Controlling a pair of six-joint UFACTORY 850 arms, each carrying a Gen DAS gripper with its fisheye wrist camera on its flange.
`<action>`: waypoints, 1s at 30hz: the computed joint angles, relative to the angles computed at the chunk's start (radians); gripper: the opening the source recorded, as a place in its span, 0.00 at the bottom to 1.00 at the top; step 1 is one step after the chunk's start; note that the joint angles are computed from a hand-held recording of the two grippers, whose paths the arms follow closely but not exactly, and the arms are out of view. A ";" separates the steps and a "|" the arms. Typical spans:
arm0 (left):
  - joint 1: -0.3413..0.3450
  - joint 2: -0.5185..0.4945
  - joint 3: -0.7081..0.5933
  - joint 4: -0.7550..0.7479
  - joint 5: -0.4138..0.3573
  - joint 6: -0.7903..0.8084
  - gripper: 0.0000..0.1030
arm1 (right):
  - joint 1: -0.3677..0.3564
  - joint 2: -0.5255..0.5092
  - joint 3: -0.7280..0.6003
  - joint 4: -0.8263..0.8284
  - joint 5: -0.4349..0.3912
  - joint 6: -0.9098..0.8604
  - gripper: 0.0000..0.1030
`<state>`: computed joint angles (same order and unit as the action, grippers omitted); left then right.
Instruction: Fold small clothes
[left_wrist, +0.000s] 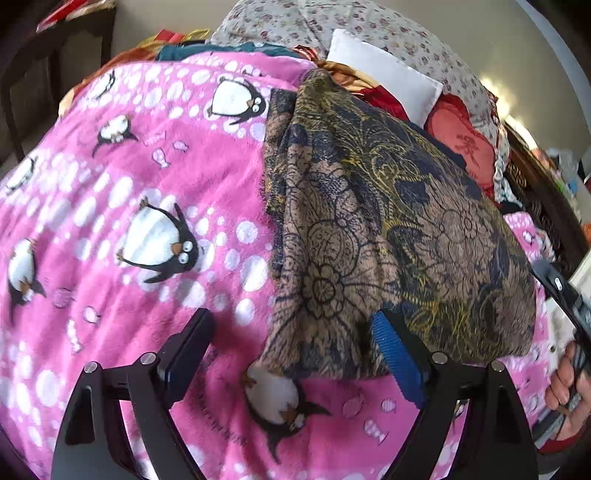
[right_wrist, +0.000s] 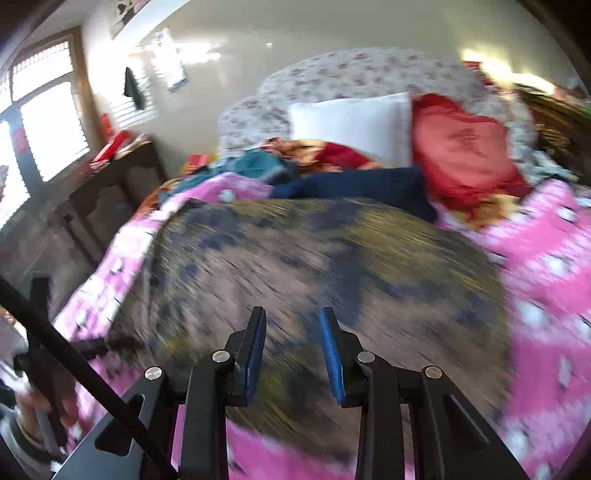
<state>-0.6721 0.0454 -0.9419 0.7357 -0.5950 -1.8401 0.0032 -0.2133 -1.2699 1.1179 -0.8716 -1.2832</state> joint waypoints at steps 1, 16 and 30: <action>0.004 -0.002 0.001 -0.002 0.012 -0.005 0.85 | 0.036 -0.027 -0.033 -0.002 0.007 0.026 0.31; -0.009 0.054 0.129 0.440 0.149 -0.505 1.00 | 0.301 -0.108 -0.178 -0.173 0.112 0.104 0.75; 0.009 0.093 0.190 0.687 0.195 -0.766 1.00 | 0.569 -0.263 -0.370 -0.747 0.283 0.565 0.58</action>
<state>-0.6634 0.1383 -0.7521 1.4230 -0.3997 -2.6063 0.5726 -0.4759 -1.6402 0.3713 -0.5881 -0.7183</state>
